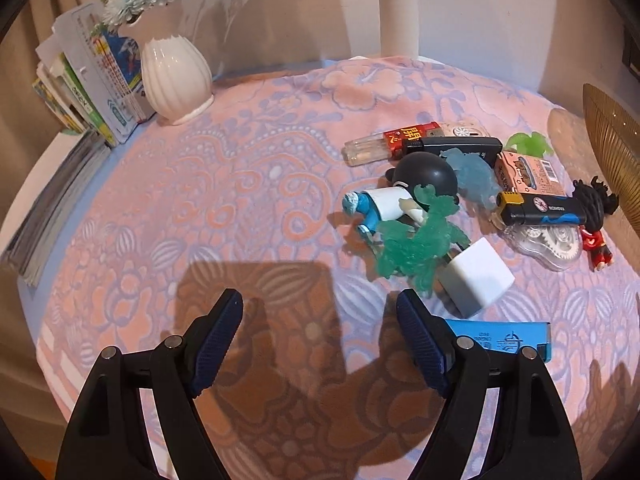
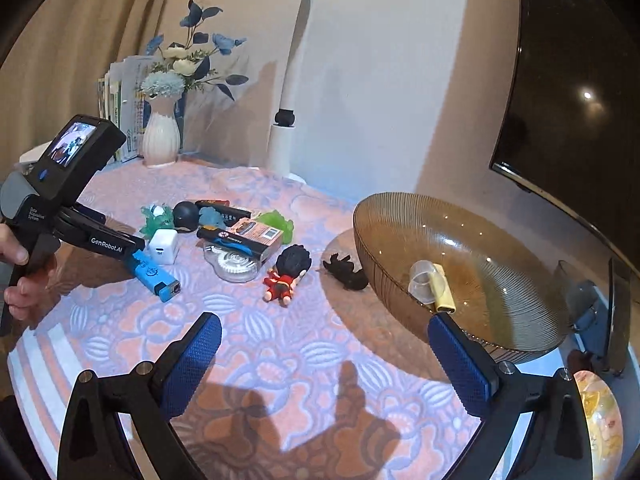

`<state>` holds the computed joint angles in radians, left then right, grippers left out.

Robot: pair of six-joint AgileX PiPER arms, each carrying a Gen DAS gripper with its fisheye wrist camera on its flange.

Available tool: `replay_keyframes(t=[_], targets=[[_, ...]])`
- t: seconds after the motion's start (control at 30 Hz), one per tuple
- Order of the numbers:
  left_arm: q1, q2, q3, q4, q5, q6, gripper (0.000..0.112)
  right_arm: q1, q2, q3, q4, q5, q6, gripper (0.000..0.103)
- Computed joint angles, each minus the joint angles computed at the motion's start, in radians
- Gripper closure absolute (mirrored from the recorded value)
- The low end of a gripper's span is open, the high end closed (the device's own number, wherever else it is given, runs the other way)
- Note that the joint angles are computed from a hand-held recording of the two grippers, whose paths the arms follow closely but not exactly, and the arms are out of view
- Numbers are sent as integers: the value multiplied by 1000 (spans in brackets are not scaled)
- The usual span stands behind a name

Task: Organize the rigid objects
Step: 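Return the right tool to the pile and grasp the blue lighter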

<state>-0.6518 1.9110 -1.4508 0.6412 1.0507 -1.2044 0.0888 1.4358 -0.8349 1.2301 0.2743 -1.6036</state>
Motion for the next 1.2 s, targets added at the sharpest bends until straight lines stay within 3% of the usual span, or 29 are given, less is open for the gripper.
replay_keyframes(t=[0.1,0.23,0.5,0.6,0.77,0.97,1.1,1.2], targets=[[11,3,-10,-3,11,4,32,-17,10,-14,-60,53,42,0],[2,32,-71,18,57,21,32,-17,8,-11,-84,51,60,0],[-20,68,-135,21,55,88,32,-72,24,-33,-100,113,87,0],[-3,45,-84,8,-6,67,31,-108,43,-59,-130,160,135,0],[21,-11,50,70,-128,-26,17,-137,89,-116,-201,235,233,0],[71,-131,227,64,-316,-91,17,-202,140,-178,-190,367,262,0],[38,-230,357,171,-363,-128,17,-241,185,-231,-199,440,322,0],[26,-276,437,174,-419,-60,17,-239,198,-246,-220,441,364,0]])
